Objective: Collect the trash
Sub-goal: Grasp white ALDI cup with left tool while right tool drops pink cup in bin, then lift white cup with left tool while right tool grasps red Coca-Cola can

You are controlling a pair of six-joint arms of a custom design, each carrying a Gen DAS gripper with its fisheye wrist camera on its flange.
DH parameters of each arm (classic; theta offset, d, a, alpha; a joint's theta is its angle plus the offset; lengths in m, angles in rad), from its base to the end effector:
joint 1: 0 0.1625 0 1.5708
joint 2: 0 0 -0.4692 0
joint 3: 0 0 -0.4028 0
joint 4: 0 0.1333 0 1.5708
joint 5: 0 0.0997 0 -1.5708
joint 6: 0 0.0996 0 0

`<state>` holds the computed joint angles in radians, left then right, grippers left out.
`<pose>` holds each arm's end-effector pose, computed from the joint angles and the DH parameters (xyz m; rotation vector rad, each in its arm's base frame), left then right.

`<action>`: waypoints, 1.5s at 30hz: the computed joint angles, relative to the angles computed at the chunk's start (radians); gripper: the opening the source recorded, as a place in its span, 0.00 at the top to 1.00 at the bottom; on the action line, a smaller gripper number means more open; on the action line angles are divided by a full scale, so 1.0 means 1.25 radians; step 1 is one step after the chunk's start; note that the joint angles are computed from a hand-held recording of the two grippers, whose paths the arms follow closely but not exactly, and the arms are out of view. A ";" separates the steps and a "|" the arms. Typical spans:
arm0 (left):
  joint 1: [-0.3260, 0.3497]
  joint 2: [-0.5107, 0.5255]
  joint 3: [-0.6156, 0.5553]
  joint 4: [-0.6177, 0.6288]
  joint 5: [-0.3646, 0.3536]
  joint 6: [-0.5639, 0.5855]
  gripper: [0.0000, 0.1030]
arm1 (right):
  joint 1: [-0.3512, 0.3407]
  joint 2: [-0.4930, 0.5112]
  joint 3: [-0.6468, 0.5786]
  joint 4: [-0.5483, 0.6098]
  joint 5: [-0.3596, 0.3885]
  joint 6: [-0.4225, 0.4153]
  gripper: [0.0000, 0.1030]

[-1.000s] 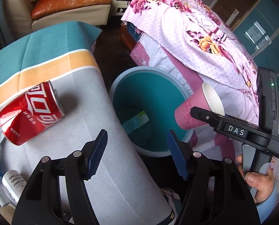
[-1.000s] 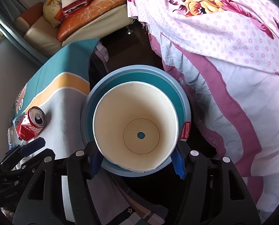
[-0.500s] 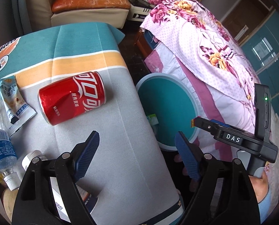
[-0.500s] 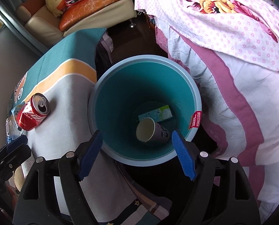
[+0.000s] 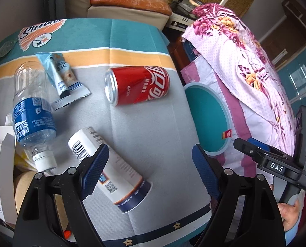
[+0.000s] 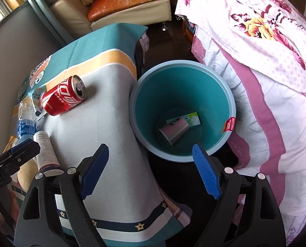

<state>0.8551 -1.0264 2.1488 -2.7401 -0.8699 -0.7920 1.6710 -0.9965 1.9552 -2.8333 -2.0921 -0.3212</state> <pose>-0.1926 -0.5226 0.1295 -0.1203 2.5736 -0.6886 0.1440 -0.5959 0.1742 0.4357 -2.5398 0.3160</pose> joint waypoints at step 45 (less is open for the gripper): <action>0.023 0.001 0.057 -0.044 0.035 0.006 0.48 | 0.038 0.040 0.007 0.038 -0.018 -0.052 0.19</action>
<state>0.8843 -1.0246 2.2201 -2.7947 -0.8263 -0.7848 1.7183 -0.9466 1.9635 -2.7859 -2.1141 -0.3868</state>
